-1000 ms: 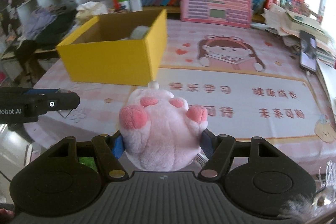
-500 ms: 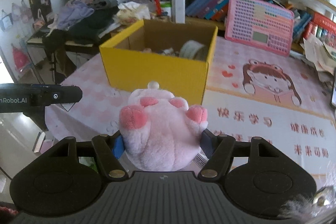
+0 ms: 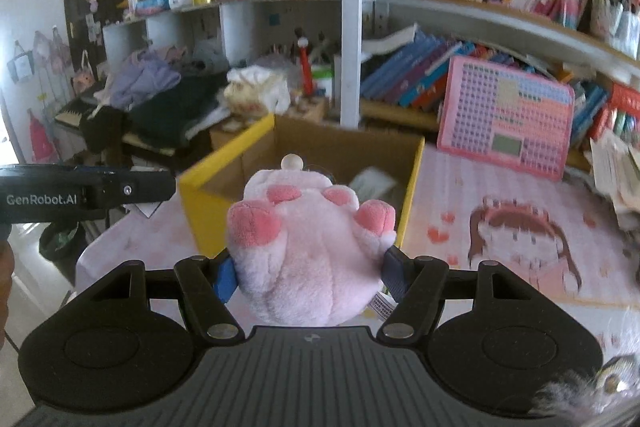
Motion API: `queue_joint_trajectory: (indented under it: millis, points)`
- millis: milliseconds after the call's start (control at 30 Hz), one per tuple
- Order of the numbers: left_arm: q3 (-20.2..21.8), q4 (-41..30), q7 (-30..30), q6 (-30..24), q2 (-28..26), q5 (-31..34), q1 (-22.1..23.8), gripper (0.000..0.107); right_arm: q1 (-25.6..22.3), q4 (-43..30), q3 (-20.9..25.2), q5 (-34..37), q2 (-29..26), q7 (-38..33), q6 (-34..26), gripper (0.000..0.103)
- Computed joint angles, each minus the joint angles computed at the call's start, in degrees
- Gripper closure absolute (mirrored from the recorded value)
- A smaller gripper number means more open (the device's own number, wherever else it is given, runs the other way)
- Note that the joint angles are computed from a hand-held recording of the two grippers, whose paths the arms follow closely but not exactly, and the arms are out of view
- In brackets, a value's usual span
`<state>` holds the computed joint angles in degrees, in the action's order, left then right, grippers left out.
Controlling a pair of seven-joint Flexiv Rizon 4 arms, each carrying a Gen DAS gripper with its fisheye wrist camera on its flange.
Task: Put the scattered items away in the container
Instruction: 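Lift and carry the plush toy and medicine box toward the yellow box with both tools, then lower the plush toy and medicine box into the yellow box and open both tools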
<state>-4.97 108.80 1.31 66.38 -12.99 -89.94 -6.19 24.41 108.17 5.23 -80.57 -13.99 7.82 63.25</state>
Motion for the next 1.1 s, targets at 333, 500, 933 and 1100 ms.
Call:
queue_joint_trajectory:
  millis: [333, 500, 933, 1100]
  points:
    - [-3.84, -11.22, -2.0, 6.84, -9.56, 4.04, -0.45, 0.055, -3.78, -8.14, -4.46, -0.17, -6.39, -4.91, 8.36, 0.036]
    - [-5.29, -14.29, -8.66, 8.87, -14.13, 14.38, 0.28, 0.055, -4.16, -13.81, -7.33, 3.56, -11.1, -12.76, 11.72, 0.036]
    - [-4.22, -18.9, -27.54, 6.93, -20.93, 39.78, 0.76, 0.055, -13.67, -45.65, 18.71, 50.61, -34.62, -57.66, -0.84, 0.036]
    - [-4.36, -20.92, -34.14, 3.78, -22.39, 46.79, 1.59, 0.055, -11.51, -58.97, 21.63, 56.46, -41.89, -66.55, -11.05, 0.036]
